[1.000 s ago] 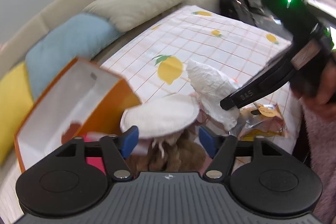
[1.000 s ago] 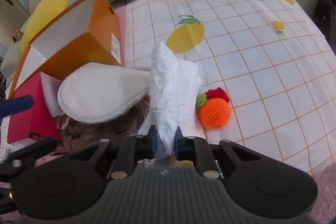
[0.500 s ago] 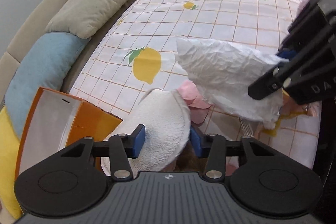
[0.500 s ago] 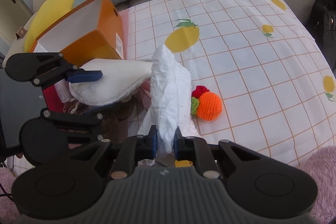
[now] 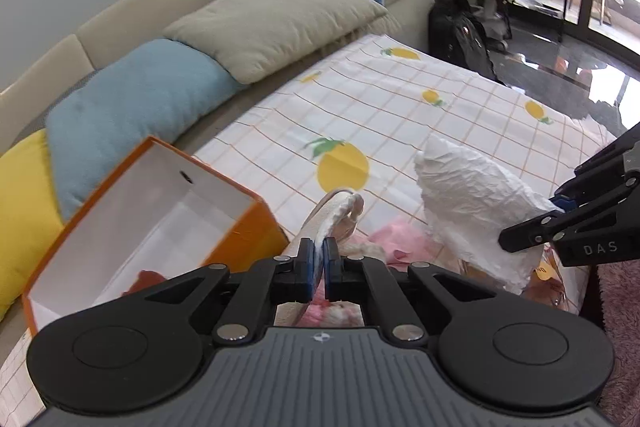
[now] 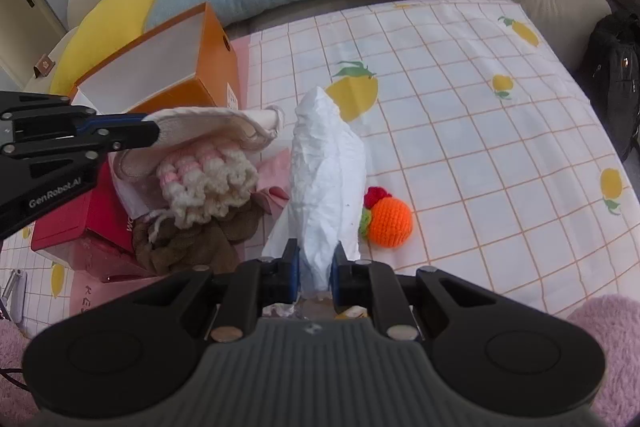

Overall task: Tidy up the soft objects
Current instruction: 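Carry the tissue bundle with the right gripper while the left gripper grasps the white pad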

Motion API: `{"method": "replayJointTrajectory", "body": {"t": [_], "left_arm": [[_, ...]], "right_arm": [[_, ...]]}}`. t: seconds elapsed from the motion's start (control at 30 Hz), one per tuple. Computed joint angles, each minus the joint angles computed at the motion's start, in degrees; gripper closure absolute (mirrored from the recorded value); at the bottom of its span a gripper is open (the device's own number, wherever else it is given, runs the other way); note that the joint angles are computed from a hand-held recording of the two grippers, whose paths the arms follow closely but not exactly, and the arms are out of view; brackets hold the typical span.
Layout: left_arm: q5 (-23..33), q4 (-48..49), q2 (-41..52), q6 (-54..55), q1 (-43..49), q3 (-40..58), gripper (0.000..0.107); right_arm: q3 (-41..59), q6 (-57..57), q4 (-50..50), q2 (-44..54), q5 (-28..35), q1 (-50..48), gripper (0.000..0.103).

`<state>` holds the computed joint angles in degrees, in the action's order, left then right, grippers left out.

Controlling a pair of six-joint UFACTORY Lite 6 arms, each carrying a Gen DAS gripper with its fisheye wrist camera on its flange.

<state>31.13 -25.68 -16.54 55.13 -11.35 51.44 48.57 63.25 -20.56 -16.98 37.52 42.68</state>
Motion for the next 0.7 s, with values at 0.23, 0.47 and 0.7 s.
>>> {"method": "replayJointTrajectory", "body": {"t": [0.23,0.47,0.7], "left_arm": [[2.34,3.26,-4.88,-7.61,1.83,2.04,0.103],[7.98,0.33,-9.07,-9.59,6.56,6.46,0.103],[10.88,-3.42,-10.28,-7.14,13.08,11.06,0.103]], "right_arm": [[4.87,0.17,-2.59,-0.99,5.12,1.79,0.091],[12.36,-2.03,-2.63,0.0,9.17,3.85,0.092],[23.29,-6.54,-3.31,5.61,11.32,5.76,0.092]]}}
